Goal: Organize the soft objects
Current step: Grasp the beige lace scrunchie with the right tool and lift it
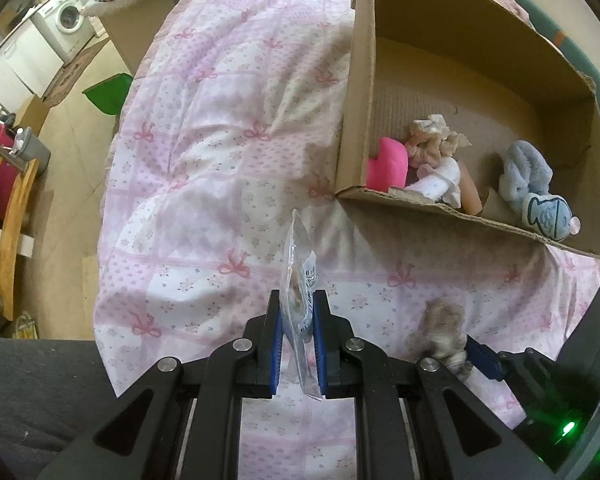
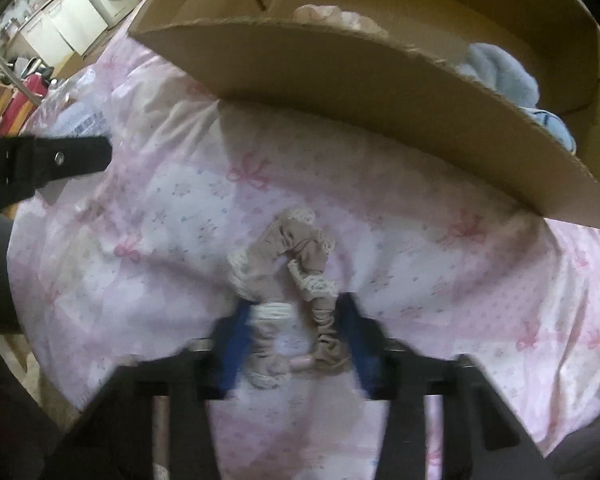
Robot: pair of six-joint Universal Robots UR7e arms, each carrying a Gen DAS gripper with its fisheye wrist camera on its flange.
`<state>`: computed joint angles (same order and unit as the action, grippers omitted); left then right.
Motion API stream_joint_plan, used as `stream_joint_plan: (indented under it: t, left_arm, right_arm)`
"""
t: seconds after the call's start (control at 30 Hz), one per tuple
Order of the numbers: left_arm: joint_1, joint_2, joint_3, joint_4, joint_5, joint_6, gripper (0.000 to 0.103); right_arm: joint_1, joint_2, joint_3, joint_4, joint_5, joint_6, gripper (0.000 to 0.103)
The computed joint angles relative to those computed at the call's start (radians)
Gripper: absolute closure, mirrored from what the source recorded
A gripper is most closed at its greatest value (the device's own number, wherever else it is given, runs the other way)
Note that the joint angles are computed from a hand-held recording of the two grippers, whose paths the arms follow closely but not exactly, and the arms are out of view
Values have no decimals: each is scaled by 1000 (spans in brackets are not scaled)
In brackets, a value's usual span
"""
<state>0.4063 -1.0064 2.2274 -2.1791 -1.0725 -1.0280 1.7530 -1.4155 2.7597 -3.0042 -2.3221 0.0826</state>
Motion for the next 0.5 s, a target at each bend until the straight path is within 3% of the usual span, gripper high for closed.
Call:
stream_joint_plan:
  t: [0.07,0.13,0.33,0.5]
  left_arm:
    - [0,0,1,-1,1,1,91]
    - [2,-1,2,-8,-2,5,91]
    - [-4,0,7,-13,-1,12,91]
    - [-5,0,6,-11,-3,10,91]
  right_arm:
    - [-5,-15,0,12,0,9,85]
    - [-20,-45,3,22,13,-2,88]
    - [-32,-170,14,46,22,14,89]
    - [-38,-354,50,65,61,37,89]
